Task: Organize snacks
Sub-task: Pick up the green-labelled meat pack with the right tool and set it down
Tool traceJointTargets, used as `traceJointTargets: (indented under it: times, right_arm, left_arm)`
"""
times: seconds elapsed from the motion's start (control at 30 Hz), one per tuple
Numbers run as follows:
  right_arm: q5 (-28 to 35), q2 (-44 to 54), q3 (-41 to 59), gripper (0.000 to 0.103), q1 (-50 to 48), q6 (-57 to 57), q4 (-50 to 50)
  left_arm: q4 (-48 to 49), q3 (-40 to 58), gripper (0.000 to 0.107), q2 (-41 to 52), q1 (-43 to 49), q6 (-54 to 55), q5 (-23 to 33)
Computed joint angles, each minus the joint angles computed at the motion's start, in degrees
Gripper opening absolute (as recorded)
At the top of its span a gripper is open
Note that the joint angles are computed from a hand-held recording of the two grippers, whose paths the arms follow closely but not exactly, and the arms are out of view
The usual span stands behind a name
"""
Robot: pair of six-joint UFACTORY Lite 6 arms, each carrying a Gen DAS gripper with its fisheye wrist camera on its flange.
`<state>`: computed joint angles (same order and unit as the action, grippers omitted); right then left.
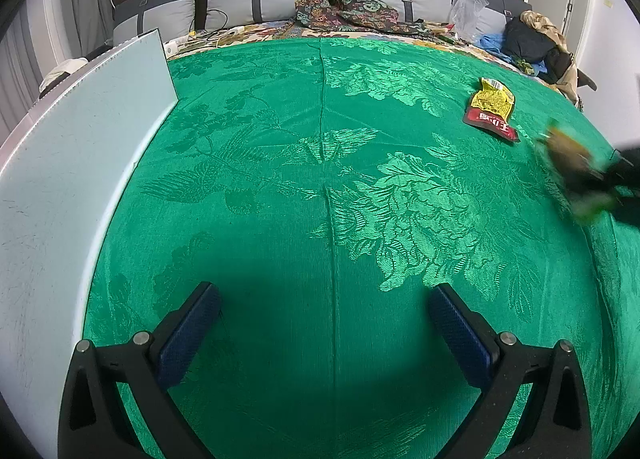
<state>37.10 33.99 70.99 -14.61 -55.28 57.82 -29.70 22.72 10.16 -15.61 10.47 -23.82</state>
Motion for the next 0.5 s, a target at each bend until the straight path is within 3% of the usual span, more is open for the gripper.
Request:
traceJointTargets:
  times: [0.07,0.13,0.17,0.23,0.27,0.5]
  right_arm:
    - [10.58,0.18,-2.82,0.016,-9.82,-9.08,4.26]
    - [13.86,-0.11,-3.93,0.023,-15.78,-12.67,1.8]
    - [12.64,-1.68,-5.52,0.04,-18.65,-15.53,0.58]
    - [11.09,-5.15,-8.99,0.063,-23.51,-21.68,1.09]
    - [11.15,-7.14,-11.04,0.067,-26.55,-25.76,2.24]
    - [6.75,-18.7,-27.0,0.069,-36.72,-49.08,11.51]
  left_arm:
    - [0.07,-0.01,0.103,-0.01,-0.02,-0.09,-0.01]
    - [0.07,-0.01,0.103,-0.01,-0.02,-0.09,-0.01]
    - [0.03,-0.01,0.103,0.02,-0.05,-0.06,-0.03]
    - [0.03,-0.01,0.103,0.02,-0.05,-0.06,-0.03]
    - [-0.04,-0.08,0.103,-0.05,-0.1,-0.05,-0.03]
    - [0.0,-0.05,0.103,-0.04,-0.07,-0.06,-0.01]
